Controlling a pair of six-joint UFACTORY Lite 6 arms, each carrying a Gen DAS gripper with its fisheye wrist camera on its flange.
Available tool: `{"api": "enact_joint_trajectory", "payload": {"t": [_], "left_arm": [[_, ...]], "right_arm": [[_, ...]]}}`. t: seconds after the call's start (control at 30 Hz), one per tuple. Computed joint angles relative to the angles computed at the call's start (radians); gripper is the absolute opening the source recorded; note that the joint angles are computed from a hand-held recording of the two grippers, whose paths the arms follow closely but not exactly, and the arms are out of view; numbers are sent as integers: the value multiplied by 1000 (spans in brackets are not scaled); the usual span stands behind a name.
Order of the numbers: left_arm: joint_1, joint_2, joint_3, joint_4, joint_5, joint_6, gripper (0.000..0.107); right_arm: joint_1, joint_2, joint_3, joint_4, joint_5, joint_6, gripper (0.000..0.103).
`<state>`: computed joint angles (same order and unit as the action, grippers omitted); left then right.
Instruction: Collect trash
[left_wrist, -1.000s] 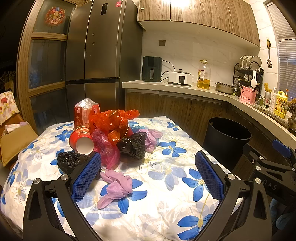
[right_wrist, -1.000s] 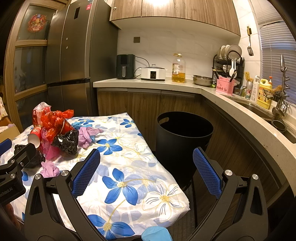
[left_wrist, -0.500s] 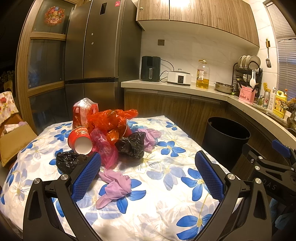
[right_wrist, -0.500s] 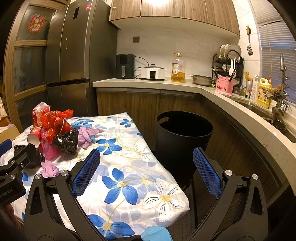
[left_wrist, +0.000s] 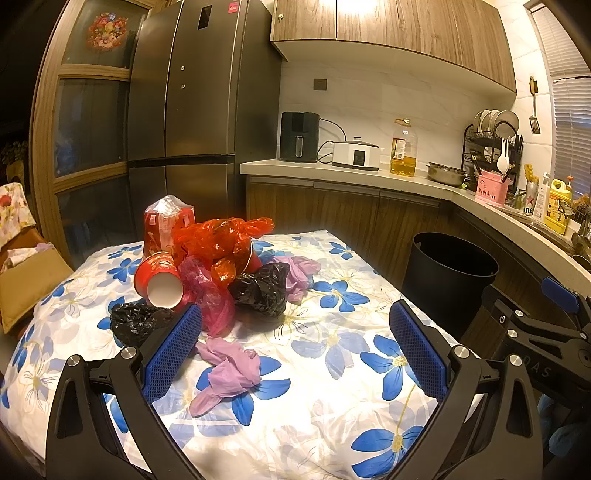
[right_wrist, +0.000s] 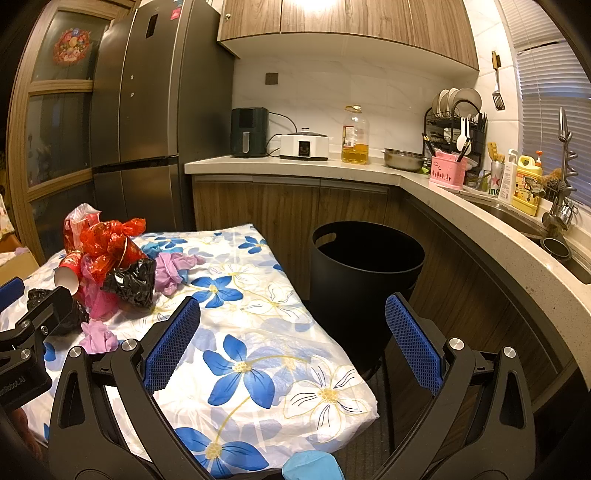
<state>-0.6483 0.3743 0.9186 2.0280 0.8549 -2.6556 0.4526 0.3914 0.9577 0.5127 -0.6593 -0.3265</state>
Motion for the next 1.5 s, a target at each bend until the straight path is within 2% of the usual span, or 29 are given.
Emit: {"api": "enact_joint_trajectory", "payload": {"t": [1.5], "left_arm": [[-3,13,22,-4,-19,8,98]], "right_arm": [[-13,21,17,-20,5,14,99]]}}
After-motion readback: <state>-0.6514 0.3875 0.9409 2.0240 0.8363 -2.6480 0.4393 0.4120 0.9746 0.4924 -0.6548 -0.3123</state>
